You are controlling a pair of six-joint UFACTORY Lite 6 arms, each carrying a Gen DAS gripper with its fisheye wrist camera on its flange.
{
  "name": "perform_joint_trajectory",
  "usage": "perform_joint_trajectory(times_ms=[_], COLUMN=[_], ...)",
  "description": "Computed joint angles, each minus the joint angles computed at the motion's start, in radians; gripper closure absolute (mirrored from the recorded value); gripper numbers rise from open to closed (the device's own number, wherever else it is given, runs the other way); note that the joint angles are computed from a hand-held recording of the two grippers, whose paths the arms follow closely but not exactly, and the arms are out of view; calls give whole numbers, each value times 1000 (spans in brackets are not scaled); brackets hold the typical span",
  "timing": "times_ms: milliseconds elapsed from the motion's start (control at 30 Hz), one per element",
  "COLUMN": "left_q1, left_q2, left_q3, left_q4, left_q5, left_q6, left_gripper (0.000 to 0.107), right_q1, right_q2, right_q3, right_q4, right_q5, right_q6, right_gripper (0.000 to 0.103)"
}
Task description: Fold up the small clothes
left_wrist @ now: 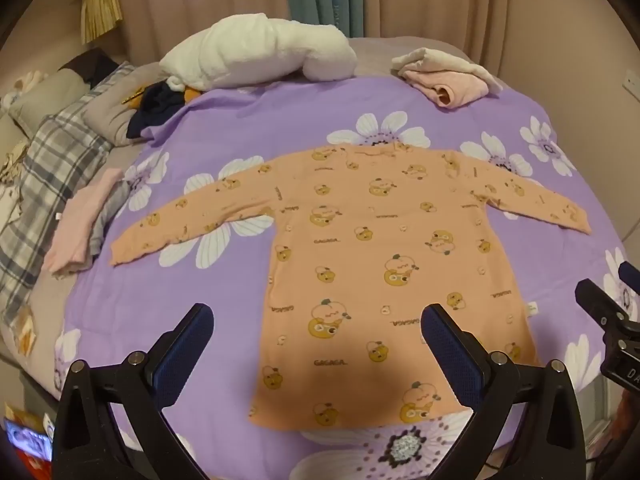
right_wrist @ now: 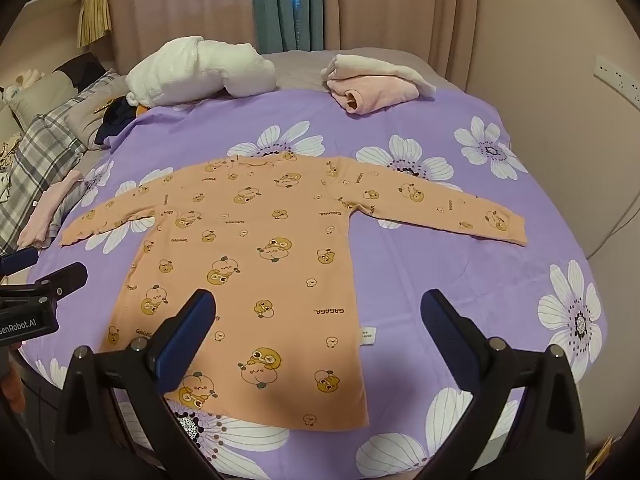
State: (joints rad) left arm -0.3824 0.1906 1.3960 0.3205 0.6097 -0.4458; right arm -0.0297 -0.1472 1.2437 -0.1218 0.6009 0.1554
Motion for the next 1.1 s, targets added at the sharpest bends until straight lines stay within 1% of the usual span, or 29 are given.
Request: perform_joint_trajectory(times_ms=[167, 233, 300, 433, 533, 800, 867, 1000, 1100], left_q1=[1, 0, 0, 15, 4, 4, 0, 3, 4], left_q2=[7, 2, 1, 10, 5, 7, 10, 21, 21], left_q3=[9, 6, 9, 19, 2, 2, 7, 14, 11], left_q4=[-7, -2, -8, -23, 0, 2, 1, -3, -2], left_q5=[2, 5, 8, 6, -3, -5, -2, -5, -11], left_q6=[5, 4, 9, 30, 6, 4, 2, 7, 8], left_gripper=[4, 4, 4, 4, 4, 4, 4, 4, 4], right_q1=[28, 21, 41, 30, 26, 29, 29, 28, 26], right_q2=[0, 2, 7, 12, 16, 5, -1, 2, -13], right_q3=[2, 10, 4, 11, 17, -3, -16, -16, -37], right_q4=[-43, -22, -60, -37, -27, -32, -38, -46, -51], right_q5=[2, 9, -1, 3, 14, -9, -31, -16, -48], right_q6=[52, 27, 69, 38, 25, 34, 44, 51, 56], right_gripper=[0, 0, 0, 0, 0, 0, 0, 0, 0])
